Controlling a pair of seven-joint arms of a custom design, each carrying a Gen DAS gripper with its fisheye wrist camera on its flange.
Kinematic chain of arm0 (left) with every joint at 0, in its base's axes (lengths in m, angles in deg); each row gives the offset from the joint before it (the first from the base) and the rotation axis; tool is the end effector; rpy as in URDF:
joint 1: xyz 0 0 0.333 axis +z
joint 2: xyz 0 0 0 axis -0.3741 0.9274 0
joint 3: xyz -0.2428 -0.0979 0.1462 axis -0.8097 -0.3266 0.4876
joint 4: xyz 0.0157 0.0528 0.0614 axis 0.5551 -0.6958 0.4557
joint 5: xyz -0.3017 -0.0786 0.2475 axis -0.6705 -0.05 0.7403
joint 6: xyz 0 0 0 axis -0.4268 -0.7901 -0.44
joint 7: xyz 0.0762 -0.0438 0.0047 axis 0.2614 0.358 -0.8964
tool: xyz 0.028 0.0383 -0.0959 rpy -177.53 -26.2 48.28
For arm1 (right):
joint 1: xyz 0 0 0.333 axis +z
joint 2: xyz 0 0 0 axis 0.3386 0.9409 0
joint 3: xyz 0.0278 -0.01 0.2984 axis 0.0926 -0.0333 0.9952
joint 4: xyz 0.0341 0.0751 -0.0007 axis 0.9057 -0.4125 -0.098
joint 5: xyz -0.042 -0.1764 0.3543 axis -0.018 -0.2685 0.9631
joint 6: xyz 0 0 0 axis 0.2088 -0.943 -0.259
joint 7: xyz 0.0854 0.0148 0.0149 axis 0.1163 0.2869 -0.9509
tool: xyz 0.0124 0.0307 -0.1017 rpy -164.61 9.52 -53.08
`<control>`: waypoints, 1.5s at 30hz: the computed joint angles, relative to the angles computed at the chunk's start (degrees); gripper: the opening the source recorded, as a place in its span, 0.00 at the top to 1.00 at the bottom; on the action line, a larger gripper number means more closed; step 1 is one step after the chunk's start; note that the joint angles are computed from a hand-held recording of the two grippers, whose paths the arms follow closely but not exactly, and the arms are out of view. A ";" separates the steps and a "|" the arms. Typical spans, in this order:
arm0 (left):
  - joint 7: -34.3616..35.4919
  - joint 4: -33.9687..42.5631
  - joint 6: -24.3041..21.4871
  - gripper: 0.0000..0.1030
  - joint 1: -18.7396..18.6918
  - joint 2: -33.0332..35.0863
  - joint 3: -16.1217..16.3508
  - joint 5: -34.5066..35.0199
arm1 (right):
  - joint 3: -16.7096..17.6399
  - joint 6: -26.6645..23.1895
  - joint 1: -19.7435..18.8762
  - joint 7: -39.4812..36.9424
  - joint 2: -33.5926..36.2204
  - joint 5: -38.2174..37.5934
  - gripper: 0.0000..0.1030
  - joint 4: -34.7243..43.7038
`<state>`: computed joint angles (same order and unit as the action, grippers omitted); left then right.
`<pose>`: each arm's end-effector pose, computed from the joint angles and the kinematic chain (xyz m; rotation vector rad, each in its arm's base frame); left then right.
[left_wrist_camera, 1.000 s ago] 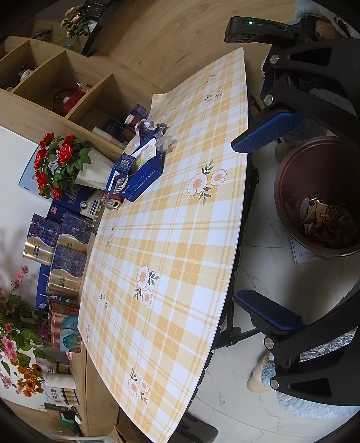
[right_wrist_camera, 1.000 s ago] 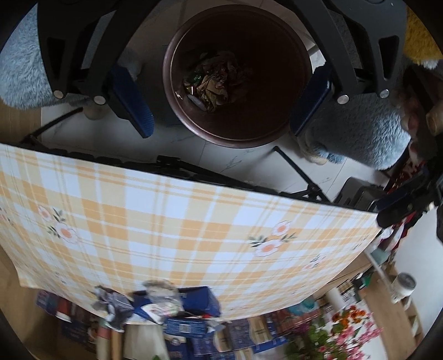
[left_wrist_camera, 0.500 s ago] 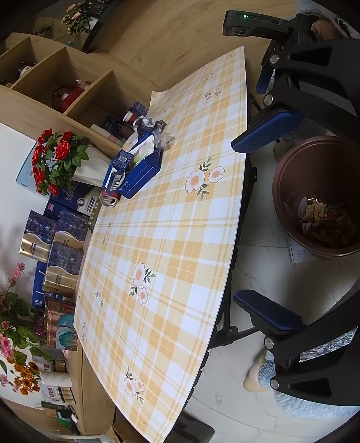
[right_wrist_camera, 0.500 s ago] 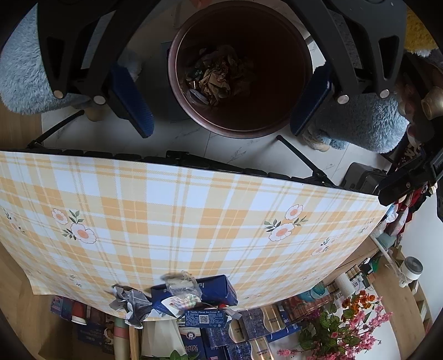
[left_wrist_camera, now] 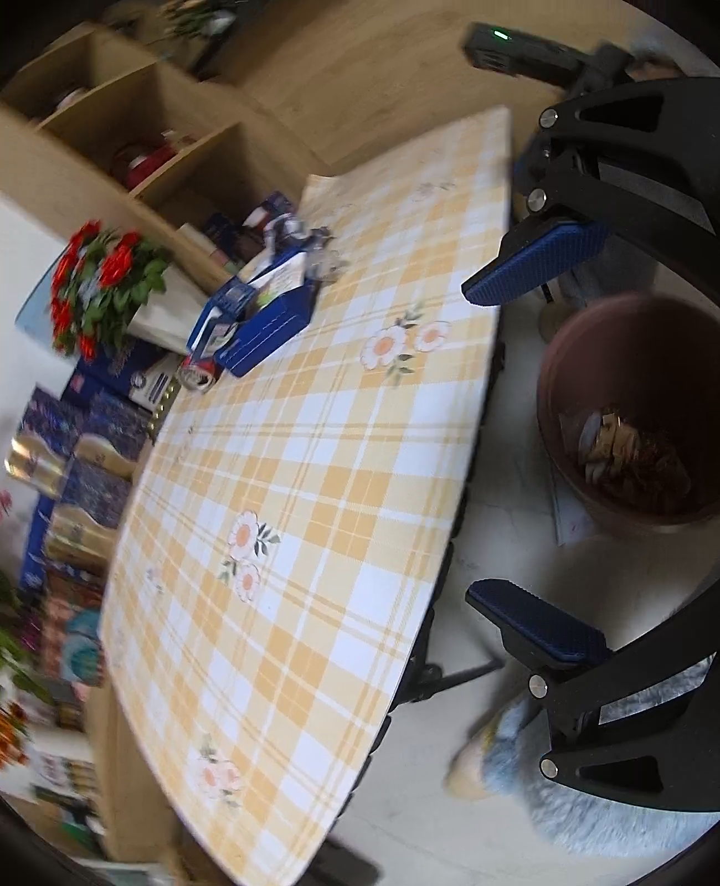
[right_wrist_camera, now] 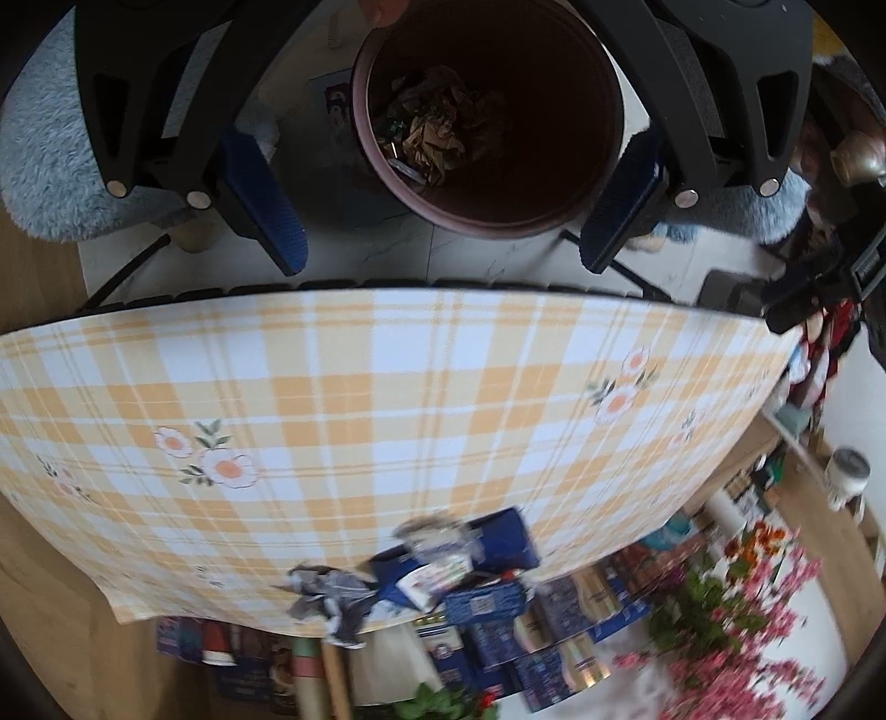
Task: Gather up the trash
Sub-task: 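Grasp the blue box beside the red can with the left tool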
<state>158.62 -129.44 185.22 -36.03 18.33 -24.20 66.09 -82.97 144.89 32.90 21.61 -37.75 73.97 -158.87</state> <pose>0.3901 -0.0322 0.5341 -2.1711 1.6529 -1.1419 0.4239 0.1099 0.5340 -1.7790 1.6703 -0.2797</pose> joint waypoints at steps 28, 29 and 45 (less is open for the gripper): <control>6.40 80.48 -25.59 0.24 -5.41 70.63 14.73 -49.46 | -3.06 5.48 -9.64 5.31 19.14 -7.66 0.06 21.72; 5.28 83.50 -26.93 0.23 -4.43 72.92 14.23 -48.04 | -3.21 5.17 -9.70 5.53 19.71 -7.49 0.06 22.16; 13.60 87.57 -22.13 0.61 4.08 75.51 0.52 -44.33 | -3.66 -1.22 -8.83 1.20 27.78 -8.42 0.06 32.75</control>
<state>172.22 -41.87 163.09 -31.95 93.84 -23.67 21.76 -86.63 143.67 24.08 22.81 -9.97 65.55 -126.11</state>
